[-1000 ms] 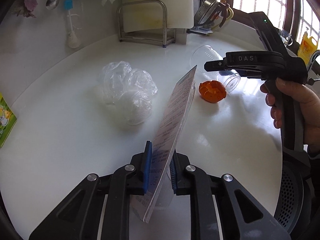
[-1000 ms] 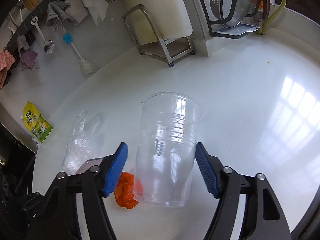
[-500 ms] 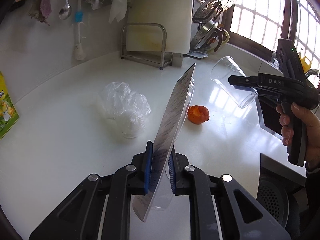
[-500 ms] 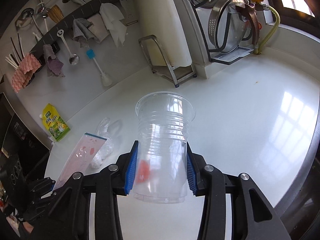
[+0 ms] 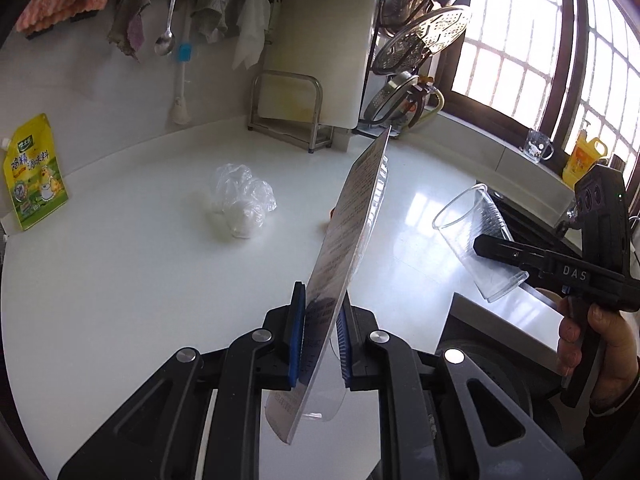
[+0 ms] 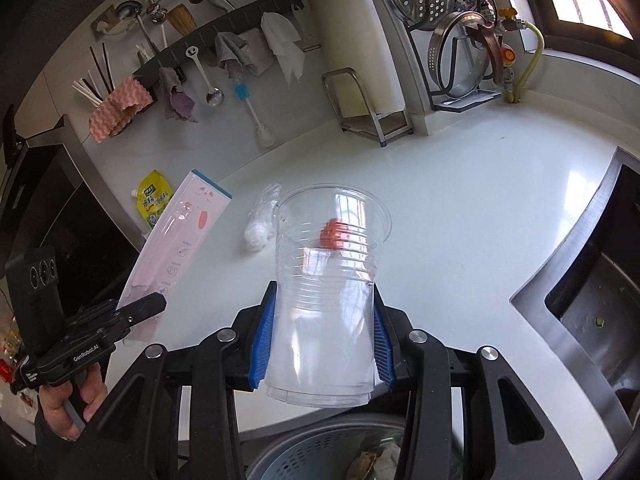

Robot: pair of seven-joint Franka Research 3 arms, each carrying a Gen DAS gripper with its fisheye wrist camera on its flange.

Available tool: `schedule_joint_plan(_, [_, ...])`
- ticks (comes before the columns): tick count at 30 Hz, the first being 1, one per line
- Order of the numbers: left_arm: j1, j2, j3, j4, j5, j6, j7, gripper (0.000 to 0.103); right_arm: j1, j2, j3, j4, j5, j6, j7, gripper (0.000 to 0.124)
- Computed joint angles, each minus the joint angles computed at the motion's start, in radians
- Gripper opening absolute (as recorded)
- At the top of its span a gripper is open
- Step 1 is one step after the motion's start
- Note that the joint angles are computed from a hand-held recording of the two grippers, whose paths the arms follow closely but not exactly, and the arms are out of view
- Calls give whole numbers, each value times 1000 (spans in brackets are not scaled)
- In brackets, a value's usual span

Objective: Collect trash
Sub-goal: 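Carry the receipt and plastic cup over the grey bin with both grippers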

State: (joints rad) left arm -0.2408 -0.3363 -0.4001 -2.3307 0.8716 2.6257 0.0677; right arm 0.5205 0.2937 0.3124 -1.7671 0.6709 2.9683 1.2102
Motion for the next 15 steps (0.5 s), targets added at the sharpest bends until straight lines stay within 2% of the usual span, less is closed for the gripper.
schedule_joint_plan(4, [-30,-14,-36,2,-19,-55,-24,15,-34,-106,63,-135,146,37,-133,40])
schedule_joint_plan(7, [-53,-16,-57,5,-22,-79,-54,15,-60,-181,95,-207,385,0,-314,40])
schedule_joint_plan(11, [-85,-4,-87,19,-16,-125,-110,15,-21,-272,58,-318,476,5,-372,40])
schedule_joint_plan(15, [-124,28,-106,50,-4,-170,-147,15,28,-343,12,-418,487,30,-380,41])
